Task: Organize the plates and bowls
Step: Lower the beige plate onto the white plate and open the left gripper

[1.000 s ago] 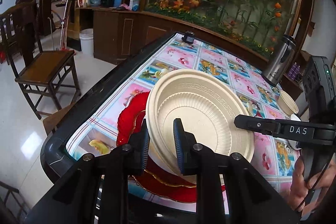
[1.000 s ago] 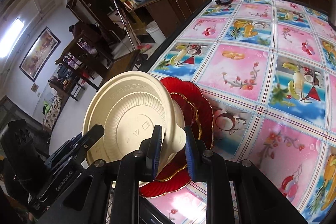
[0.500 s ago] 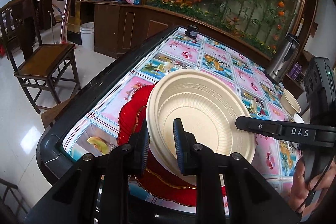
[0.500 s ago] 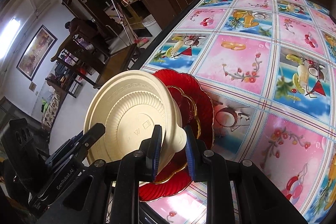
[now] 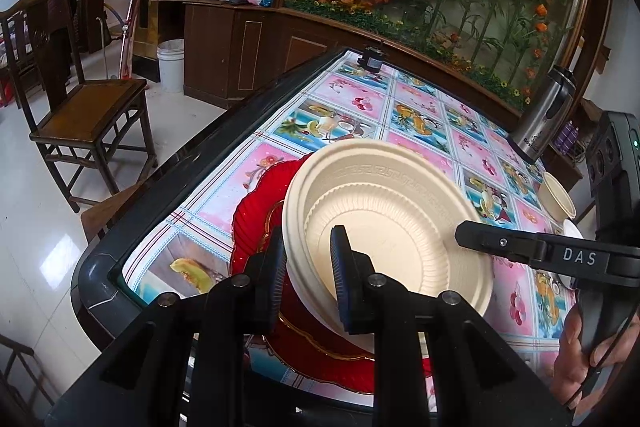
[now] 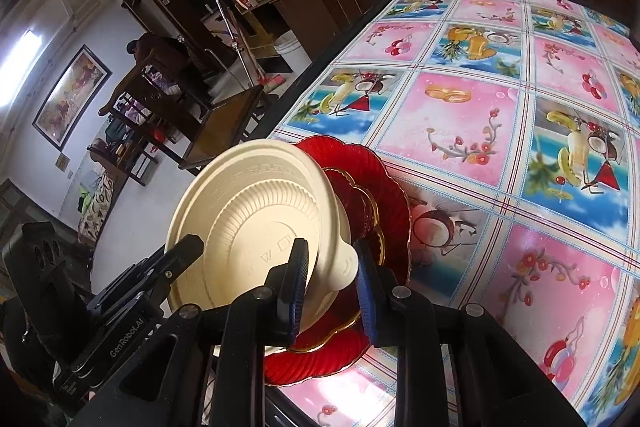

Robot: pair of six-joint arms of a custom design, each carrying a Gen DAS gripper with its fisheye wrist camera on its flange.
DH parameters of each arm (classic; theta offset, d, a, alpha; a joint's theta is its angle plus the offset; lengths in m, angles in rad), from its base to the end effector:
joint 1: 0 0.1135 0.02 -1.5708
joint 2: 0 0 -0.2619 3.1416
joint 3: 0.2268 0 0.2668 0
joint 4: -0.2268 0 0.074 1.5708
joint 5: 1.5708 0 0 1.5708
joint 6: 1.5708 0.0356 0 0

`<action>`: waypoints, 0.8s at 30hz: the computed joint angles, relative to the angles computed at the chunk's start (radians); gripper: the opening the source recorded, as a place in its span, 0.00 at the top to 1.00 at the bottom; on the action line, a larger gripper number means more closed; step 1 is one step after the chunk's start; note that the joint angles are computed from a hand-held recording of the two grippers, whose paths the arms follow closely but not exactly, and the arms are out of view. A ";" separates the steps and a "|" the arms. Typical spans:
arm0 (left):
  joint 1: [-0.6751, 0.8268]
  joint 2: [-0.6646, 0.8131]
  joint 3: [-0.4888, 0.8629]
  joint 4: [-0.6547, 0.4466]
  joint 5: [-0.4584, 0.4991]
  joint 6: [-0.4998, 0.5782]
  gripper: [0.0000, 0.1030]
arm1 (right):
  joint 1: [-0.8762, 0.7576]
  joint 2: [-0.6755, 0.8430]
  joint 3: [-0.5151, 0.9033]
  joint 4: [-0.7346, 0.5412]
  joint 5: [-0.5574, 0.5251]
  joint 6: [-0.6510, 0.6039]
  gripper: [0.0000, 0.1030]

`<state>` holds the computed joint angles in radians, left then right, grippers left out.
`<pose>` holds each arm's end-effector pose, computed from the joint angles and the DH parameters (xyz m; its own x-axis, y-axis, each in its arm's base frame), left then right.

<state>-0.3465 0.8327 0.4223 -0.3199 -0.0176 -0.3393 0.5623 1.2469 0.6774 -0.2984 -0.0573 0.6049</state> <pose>0.1768 -0.0632 0.1854 -0.7006 -0.1008 -0.7064 0.0998 0.9664 -0.2369 0.2178 0.1397 0.1886 -0.8515 0.1345 -0.5069 -0.0965 0.9099 0.4036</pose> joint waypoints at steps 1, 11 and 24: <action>0.003 -0.002 0.000 -0.002 -0.002 -0.001 0.81 | 0.001 -0.001 -0.002 0.000 0.000 0.001 0.73; 0.001 -0.064 0.000 -0.025 -0.051 -0.015 0.41 | -0.033 -0.079 -0.042 -0.001 -0.007 -0.001 0.70; -0.285 -0.090 0.074 -0.058 -0.241 -0.059 0.41 | -0.193 -0.327 -0.175 -0.057 -0.082 -0.018 0.70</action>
